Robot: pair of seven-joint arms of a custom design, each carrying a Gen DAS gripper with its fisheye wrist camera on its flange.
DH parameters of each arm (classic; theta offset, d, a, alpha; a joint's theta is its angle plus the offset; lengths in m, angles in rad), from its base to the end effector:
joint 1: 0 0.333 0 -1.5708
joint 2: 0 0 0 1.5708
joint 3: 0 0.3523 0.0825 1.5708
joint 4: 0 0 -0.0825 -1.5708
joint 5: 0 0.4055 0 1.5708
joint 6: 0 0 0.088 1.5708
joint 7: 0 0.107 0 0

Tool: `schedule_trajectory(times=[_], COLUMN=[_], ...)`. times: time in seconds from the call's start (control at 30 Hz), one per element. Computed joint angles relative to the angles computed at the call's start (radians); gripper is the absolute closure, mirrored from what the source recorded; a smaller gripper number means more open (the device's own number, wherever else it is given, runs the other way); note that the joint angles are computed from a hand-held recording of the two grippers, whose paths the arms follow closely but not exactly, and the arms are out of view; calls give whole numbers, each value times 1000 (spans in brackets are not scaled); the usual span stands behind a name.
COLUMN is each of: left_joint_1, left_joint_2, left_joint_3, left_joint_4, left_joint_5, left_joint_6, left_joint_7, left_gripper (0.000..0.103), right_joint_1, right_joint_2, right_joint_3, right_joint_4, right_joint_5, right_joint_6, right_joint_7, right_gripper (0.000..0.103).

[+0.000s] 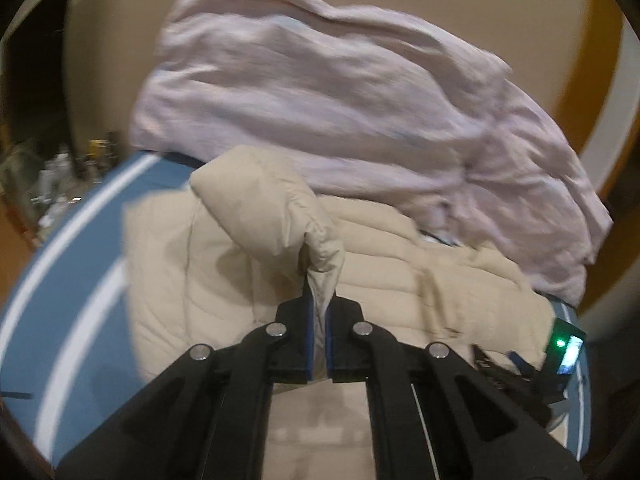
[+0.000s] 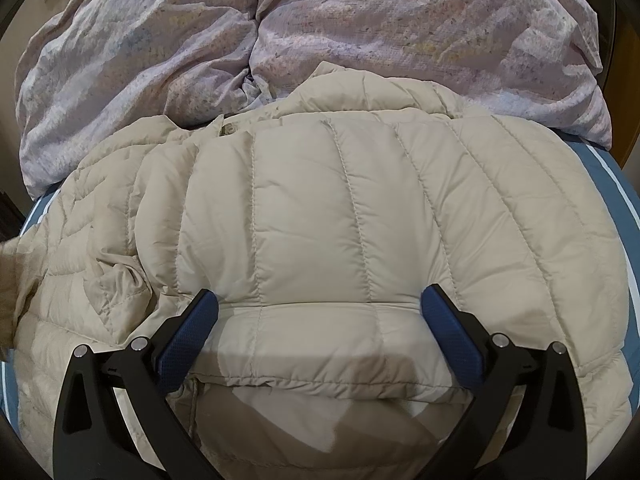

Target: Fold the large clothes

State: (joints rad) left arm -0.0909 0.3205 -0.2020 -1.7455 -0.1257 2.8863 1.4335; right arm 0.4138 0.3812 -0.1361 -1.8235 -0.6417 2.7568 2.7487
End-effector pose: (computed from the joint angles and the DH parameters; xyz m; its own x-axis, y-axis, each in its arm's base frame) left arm 0.6988 -0.1835 0.5158 -0.1208 -0.9552 0.2700 -0.7171 -0.1041 -0.6892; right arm 0.6720 0.2283 0.4050 -0.2926 -0.9483 -0.1228 -0.7257 0.3039 -0.6173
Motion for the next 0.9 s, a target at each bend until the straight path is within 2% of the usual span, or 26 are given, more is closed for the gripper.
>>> schedule_trajectory(times=[0.2,0.3,0.43,0.7,0.83,0.9], left_joint_1=[37,26,-7,-66,-76,-66], left_joint_2=[90,128,167,236,264,261], left_joint_3=[-153,-192,-208,-195,-194,-206], left_joint_4=[100,145,198,297,337,332], left_joint_5=[-161,-214,-251,-270,-271,-291], left_joint_6=[-39,-59,-87,-154,-210,-226], left_joint_7=[153,223,276,293,301,325], left_gripper=[99,99,99,99,97,89], right_joint_1=[3,5,10,20,48,64], right_joint_2=[-2,-7,-9,-8,-25,-38], right_joint_3=[-8,-17,-30,-44,-81,-104], right_joint_4=[-11,-25,-37,-38,-58,-68], right_joint_5=[-3,-11,-20,-28,-89,-151], right_joint_6=[28,59,95,101,96,81], right_joint_7=[16,37,61,74,159,244], right_gripper=[1,1,1,1,1,1])
